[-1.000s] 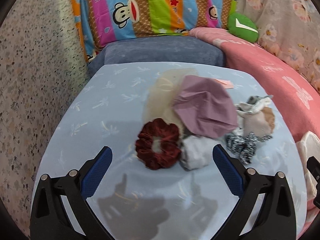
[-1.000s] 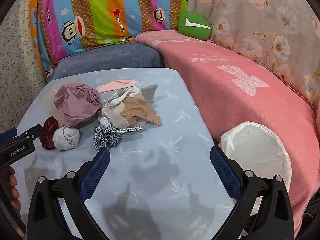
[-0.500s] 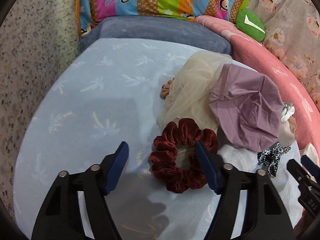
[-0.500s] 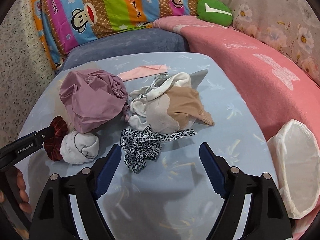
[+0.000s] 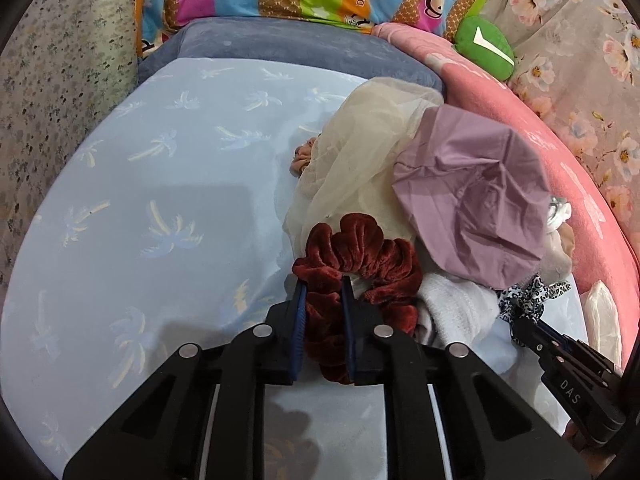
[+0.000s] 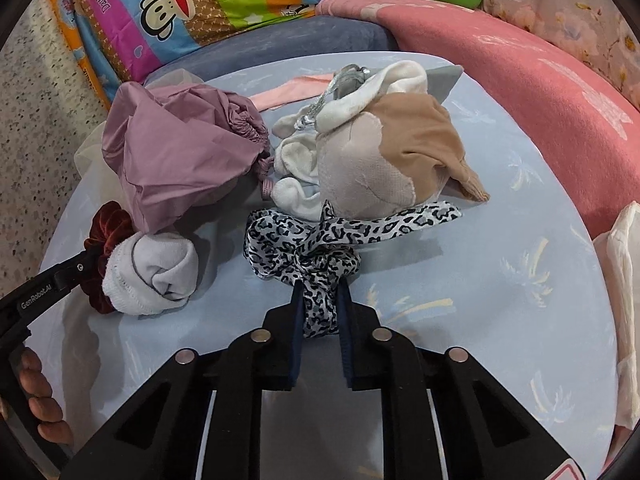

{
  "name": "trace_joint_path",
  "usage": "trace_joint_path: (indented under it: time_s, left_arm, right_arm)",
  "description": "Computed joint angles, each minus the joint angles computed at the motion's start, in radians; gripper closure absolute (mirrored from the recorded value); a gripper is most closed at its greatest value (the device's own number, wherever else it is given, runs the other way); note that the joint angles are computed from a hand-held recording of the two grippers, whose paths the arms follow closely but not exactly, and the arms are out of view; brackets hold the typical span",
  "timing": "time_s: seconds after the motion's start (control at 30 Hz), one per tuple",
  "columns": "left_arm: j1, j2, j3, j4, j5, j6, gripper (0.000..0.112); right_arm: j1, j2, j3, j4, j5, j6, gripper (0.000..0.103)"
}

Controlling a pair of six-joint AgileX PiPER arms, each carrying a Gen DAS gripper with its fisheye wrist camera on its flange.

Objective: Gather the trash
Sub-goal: 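Grasp the dark red scrunchie with the left tool while the right tool grasps the leopard scrunchie, then carry both scrunchies over the white bin and open both tools to drop them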

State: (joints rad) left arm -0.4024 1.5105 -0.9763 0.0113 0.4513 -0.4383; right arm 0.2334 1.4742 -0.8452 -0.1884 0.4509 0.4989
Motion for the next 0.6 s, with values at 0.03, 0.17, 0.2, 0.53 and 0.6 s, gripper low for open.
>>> trace_joint_path:
  time_s: [0.03,0.17,0.2,0.53,0.6]
  left_arm:
    - [-0.01,-0.011,-0.001,0.028,0.008,-0.028,0.097]
    - [-0.052,-0.053,-0.013,0.12,0.034,-0.115,0.097]
    - [-0.062,-0.063,-0.017,0.135,0.039,-0.128,0.097]
    - [-0.199,-0.146,-0.089,0.268,0.103,-0.253,0.098]
    - [-0.237,-0.146,-0.119,0.298,0.118,-0.278,0.098]
  right_arm:
    - [0.002,-0.019,0.006,-0.011,0.001,0.009,0.093]
    - [0.0,-0.116,0.022,-0.016,0.026,0.01,0.094]
    - [-0.005,-0.143,0.023,-0.008,0.038,0.001,0.094]
    - [-0.079,-0.375,0.003,0.076,0.155,-0.122,0.095]
    - [-0.112,-0.42,-0.003,0.105,0.18,-0.162,0.095]
